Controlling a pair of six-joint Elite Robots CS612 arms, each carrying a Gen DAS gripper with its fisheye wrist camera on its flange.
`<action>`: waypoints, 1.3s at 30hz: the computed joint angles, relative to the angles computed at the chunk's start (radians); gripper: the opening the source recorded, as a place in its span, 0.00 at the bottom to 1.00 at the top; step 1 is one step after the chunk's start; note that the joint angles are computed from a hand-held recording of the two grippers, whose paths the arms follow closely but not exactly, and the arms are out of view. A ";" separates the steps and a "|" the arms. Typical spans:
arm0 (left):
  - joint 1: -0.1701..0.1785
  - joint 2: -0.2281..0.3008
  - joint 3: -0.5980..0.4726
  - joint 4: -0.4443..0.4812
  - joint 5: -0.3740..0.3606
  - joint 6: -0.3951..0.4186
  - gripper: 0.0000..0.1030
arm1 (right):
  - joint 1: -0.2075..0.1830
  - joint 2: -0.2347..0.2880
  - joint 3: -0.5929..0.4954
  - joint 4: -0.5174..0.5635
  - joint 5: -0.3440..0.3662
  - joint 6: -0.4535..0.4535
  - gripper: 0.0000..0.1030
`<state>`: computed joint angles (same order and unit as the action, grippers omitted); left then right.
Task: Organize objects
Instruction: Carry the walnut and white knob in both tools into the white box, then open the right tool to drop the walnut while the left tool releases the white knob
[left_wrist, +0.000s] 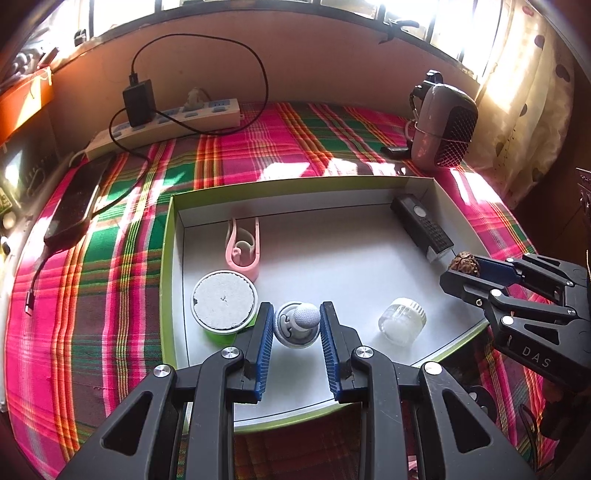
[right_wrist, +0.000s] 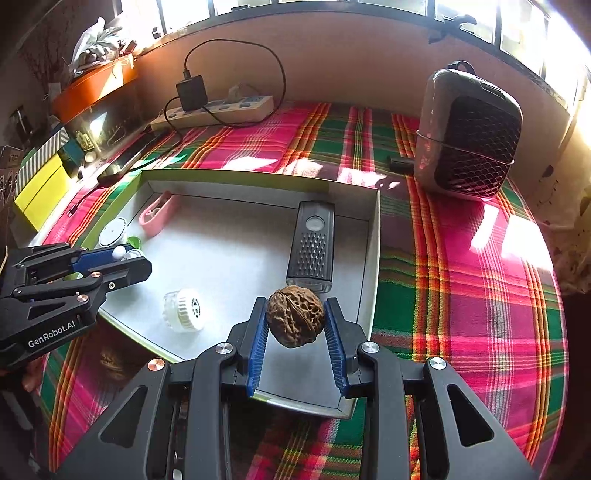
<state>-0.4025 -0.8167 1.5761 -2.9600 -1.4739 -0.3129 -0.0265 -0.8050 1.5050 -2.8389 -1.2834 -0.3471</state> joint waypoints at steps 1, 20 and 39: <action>0.000 0.001 -0.001 0.004 0.001 -0.002 0.23 | 0.001 0.000 0.000 -0.002 -0.004 -0.003 0.31; -0.003 0.005 -0.007 0.019 0.006 0.010 0.23 | 0.020 0.006 -0.019 0.043 -0.059 -0.057 0.31; -0.006 0.004 -0.008 0.027 0.016 0.016 0.23 | 0.024 0.009 -0.031 0.069 -0.078 -0.071 0.31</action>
